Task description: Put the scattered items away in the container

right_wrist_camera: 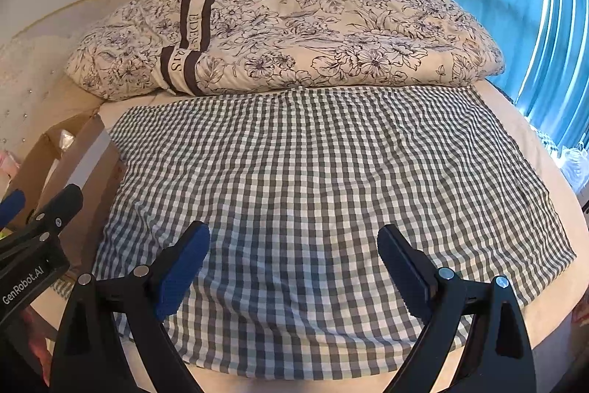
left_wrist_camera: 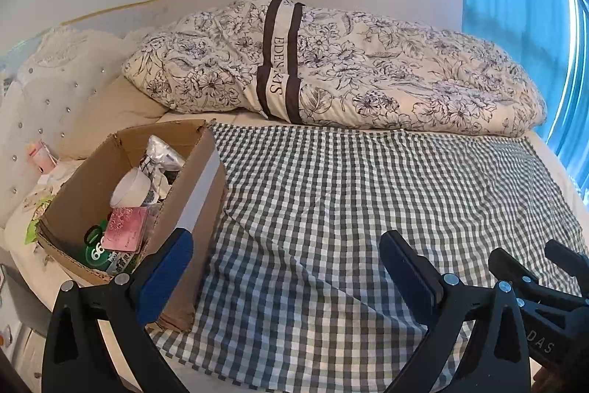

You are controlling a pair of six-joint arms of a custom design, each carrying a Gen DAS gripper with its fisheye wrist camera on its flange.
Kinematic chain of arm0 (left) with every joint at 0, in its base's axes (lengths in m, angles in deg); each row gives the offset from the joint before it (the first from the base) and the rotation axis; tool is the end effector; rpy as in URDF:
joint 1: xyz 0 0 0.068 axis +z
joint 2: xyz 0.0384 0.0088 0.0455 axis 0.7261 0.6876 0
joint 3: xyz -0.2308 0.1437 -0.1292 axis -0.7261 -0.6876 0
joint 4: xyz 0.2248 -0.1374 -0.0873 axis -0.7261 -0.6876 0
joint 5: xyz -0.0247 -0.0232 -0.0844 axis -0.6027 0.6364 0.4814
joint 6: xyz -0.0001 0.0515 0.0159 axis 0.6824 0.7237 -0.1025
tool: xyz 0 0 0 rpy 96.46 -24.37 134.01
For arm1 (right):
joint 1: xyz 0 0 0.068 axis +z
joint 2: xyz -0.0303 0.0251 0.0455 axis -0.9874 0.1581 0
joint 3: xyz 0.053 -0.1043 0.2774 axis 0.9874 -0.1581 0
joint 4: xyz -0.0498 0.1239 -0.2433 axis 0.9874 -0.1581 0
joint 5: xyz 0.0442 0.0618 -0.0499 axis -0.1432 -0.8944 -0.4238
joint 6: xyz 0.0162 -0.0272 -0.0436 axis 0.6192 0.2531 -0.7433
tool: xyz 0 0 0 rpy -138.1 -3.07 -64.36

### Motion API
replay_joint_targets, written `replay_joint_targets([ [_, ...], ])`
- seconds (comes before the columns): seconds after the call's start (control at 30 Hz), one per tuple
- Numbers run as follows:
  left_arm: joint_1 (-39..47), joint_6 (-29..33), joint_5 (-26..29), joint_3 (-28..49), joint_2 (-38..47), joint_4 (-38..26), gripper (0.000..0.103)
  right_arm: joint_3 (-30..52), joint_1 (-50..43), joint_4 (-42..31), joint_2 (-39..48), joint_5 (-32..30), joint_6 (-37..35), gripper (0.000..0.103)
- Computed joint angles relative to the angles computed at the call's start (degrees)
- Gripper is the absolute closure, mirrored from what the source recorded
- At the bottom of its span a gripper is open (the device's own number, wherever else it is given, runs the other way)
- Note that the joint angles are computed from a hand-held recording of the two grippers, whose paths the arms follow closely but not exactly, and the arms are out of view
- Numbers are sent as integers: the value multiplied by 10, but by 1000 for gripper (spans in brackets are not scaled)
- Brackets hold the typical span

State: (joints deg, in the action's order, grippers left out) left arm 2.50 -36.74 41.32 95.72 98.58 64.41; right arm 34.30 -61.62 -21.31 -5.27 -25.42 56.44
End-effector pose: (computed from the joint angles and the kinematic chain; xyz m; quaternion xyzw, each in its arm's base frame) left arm 0.1859 -0.1467 0.2085 -0.0785 0.8980 0.0744 0.4264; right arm 0.2081 0.0666 0.1870 -0.0242 0.9264 0.0274 0.3748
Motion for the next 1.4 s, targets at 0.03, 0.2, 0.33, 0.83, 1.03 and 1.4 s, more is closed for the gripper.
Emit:
replay_joint_targets([
  [0.03, 1, 0, 0, 0, -1, -1, 0, 1, 3, -1, 0, 2, 1, 10],
  [0.2, 14, 8, 5, -8, -19, 0, 0, 11, 31, -7, 3, 22, 5, 10],
  [0.33, 21, 9, 8, -13, -28, -2, 0, 17, 50, -5, 14, 32, 15, 10],
  [0.83, 49, 25, 24, -20, -57, -22, 0, 33, 94, -13, 30, 55, 30, 10],
  [1.03, 109, 68, 57, 3, -72, -59, 0, 72, 128, -45, 53, 66, 47, 10],
  [1.4, 252, 191, 143, -29, -136, 12, 0, 159, 214, -49, 144, 102, 81, 10],
])
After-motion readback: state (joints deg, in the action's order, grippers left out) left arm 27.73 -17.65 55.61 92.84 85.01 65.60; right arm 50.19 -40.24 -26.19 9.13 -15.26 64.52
